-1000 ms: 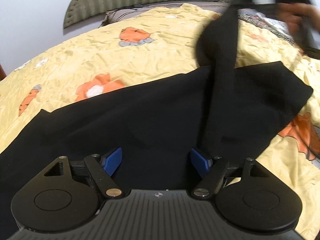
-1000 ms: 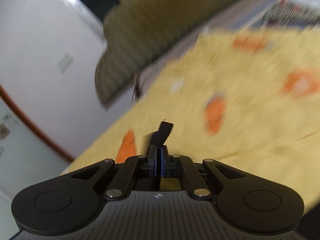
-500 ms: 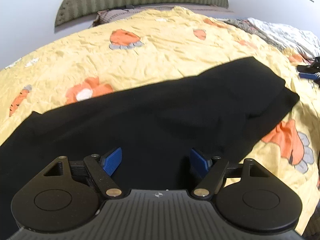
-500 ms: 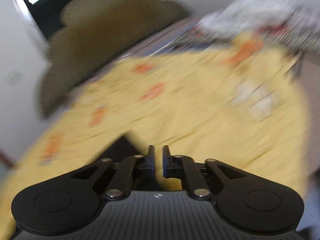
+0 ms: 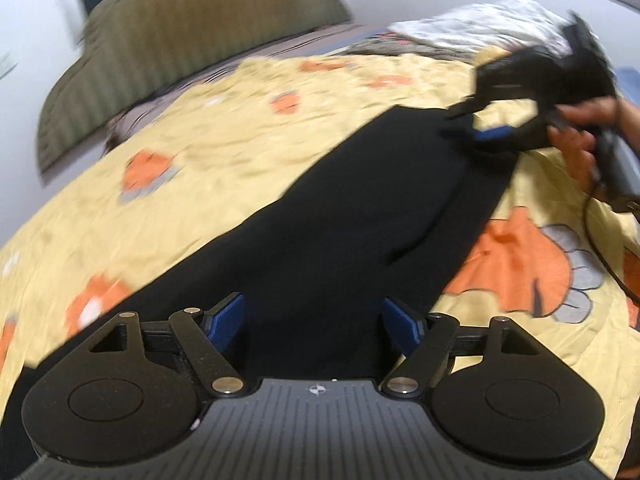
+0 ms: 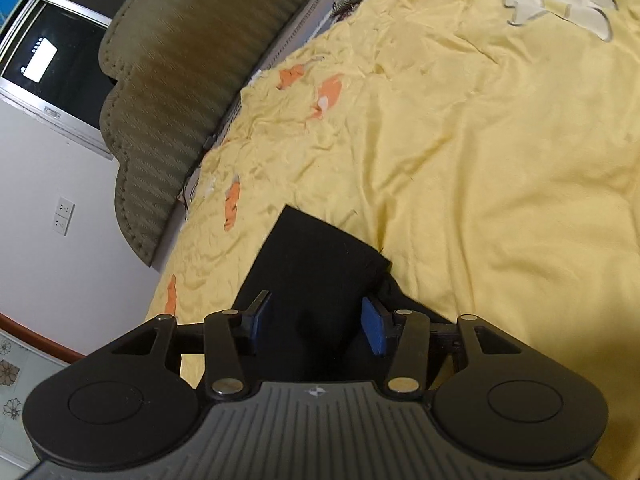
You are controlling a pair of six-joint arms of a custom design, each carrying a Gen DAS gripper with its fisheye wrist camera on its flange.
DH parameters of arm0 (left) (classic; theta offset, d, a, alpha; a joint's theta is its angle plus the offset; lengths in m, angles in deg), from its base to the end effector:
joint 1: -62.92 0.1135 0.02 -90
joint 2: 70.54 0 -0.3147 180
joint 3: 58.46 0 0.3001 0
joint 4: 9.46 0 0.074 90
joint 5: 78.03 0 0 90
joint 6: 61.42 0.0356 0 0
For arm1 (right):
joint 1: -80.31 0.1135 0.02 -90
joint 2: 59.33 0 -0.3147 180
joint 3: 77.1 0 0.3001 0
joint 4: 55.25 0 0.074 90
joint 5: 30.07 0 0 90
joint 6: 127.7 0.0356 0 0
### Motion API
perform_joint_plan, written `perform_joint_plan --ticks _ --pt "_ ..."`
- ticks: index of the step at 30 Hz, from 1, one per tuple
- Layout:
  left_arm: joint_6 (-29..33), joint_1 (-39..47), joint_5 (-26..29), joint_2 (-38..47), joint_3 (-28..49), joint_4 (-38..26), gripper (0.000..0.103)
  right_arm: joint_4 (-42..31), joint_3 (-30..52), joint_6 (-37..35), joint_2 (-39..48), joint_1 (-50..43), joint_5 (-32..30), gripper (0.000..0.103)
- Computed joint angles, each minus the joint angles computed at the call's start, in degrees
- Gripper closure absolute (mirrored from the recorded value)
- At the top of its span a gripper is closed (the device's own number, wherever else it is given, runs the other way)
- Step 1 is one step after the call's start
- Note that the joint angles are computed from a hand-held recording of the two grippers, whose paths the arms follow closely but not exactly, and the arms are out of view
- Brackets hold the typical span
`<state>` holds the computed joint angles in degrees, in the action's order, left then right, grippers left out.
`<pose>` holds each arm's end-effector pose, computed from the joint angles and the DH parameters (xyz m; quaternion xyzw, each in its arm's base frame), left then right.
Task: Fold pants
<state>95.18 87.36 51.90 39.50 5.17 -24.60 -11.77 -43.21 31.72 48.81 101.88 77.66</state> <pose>0.3581 0.1377 0.1027 0.4060 0.8199 -0.0671 0.3980 0.2757 0.0973 0.0685 0.4180 0.7543 0.2543 0.4378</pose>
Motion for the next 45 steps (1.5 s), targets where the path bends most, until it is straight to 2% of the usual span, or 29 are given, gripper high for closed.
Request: perform_joint_plan --ticks 1,2,4,8,9,10,11,13,15,17,19,24,25,26,28,29,31,32,33,34,35,36,38,39,40,42,43,44,45 --pt "0.5 -0.6 0.3 -0.2 -1.1 1.5 0.031 0.4 0.0 -0.6 0.3 0.1 0.3 0.092" --pt "0.6 -1.4 -0.2 -0.2 -2.2 3.6 0.037 0.6 -0.2 -0.1 0.3 0.4 0.8 0.094" --pt "-0.6 -3.6 -3.9 0.4 -3.8 8.4 0.059 3.9 -1.0 1.0 1.8 0.8 1.5 0.097" --pt "0.4 -4.7 -4.4 1.6 -5.8 14.5 0.068 8.2 -2.2 2.0 2.9 2.6 4.9 0.098" --pt "1.5 -4.7 -3.9 1.6 -6.3 15.2 0.076 8.1 -2.4 1.5 2.1 3.1 5.9 0.098" --pt "2.1 -4.5 -3.5 1.5 -6.5 15.2 0.089 7.7 -2.6 0.6 1.1 3.6 6.9 0.098" --pt "2.2 -4.4 -3.3 1.6 -6.1 14.0 0.095 6.9 -2.7 -0.4 -0.1 4.2 8.0 0.099" --pt "1.6 -3.7 -2.2 1.5 -4.3 9.5 0.099 5.3 -3.0 -1.7 -2.7 5.5 10.2 0.099" --pt "2.0 -2.4 -0.4 1.0 -1.5 1.7 0.100 4.4 -3.9 -1.6 -4.7 6.7 12.0 0.099" --pt "4.9 -0.5 2.0 0.3 1.6 -7.7 0.100 3.8 -5.3 -0.5 -6.3 8.2 14.1 0.099" --pt "7.8 0.7 3.5 -0.1 3.2 -13.4 0.099 2.1 -6.6 0.9 -7.4 9.9 16.5 0.098" --pt "7.5 -0.5 -0.9 2.8 6.7 -19.6 0.094 -3.1 -7.1 7.5 -5.0 8.2 12.3 0.095" --pt "7.8 0.0 -0.2 2.8 7.4 -21.5 0.081 -5.6 -6.8 8.5 -5.4 7.4 10.6 0.095" --pt "9.1 1.1 1.3 2.5 8.3 -24.3 0.077 -6.5 -6.9 9.3 -5.7 8.0 11.6 0.095" --pt "11.5 3.7 3.7 1.7 9.4 -28.0 0.062 -15.0 -5.4 9.7 -9.9 12.3 19.5 0.091" --pt "12.0 5.1 4.7 1.0 9.5 -28.3 0.056 -21.4 -3.0 7.8 -11.6 15.3 24.7 0.089" --pt "9.7 7.3 5.7 -0.6 7.8 -23.3 0.034 -32.5 4.0 0.1 -11.3 20.6 33.1 0.089" --pt "6.7 7.8 5.1 -1.3 6.2 -17.8 0.031 -33.9 6.7 -5.3 -10.2 21.8 34.2 0.088" --pt "3.9 8.3 3.7 -1.7 4.7 -11.9 0.031 -32.6 8.3 -10.3 -8.9 22.0 33.4 0.081" --pt "1.7 8.6 1.9 -1.5 3.9 -7.6 0.031 -31.6 9.1 -11.7 -8.0 21.3 31.6 0.072" --pt "-0.3 8.9 -0.5 -0.8 4.0 -4.5 0.031 -31.4 9.6 -10.8 -7.2 19.9 29.6 0.067" --pt "-2.9 9.1 -3.6 0.4 4.7 -2.2 0.031 -32.2 9.7 -8.3 -6.4 17.9 27.5 0.063" --pt "-5.7 10.2 -6.4 2.9 7.9 -2.8 0.031 -35.9 8.8 0.9 -5.8 13.6 23.7 0.063" --pt "-6.7 11.1 -7.0 4.1 9.9 -4.0 0.031 -28.8 4.9 2.4 -6.0 12.5 23.3 0.065" --pt "-7.8 11.8 -7.5 5.0 11.7 -5.1 0.031 -29.0 3.2 7.5 -7.1 12.8 25.3 0.064" --pt "-10.1 12.4 -7.8 6.6 15.1 -7.1 0.031 -52.0 7.8 24.5 -9.5 16.0 36.1 0.061" --pt "-11.3 12.2 -7.2 7.4 17.2 -8.9 0.031 -55.7 9.0 25.9 -9.6 17.9 41.2 0.061" --pt "-12.5 11.6 -6.6 8.1 19.0 -10.4 0.031 -49.7 8.5 17.7 -10.4 19.6 43.4 0.061" --pt "-13.5 10.7 -6.2 8.8 20.7 -11.9 0.030 -37.7 7.3 2.3 -10.8 19.7 40.2 0.060"
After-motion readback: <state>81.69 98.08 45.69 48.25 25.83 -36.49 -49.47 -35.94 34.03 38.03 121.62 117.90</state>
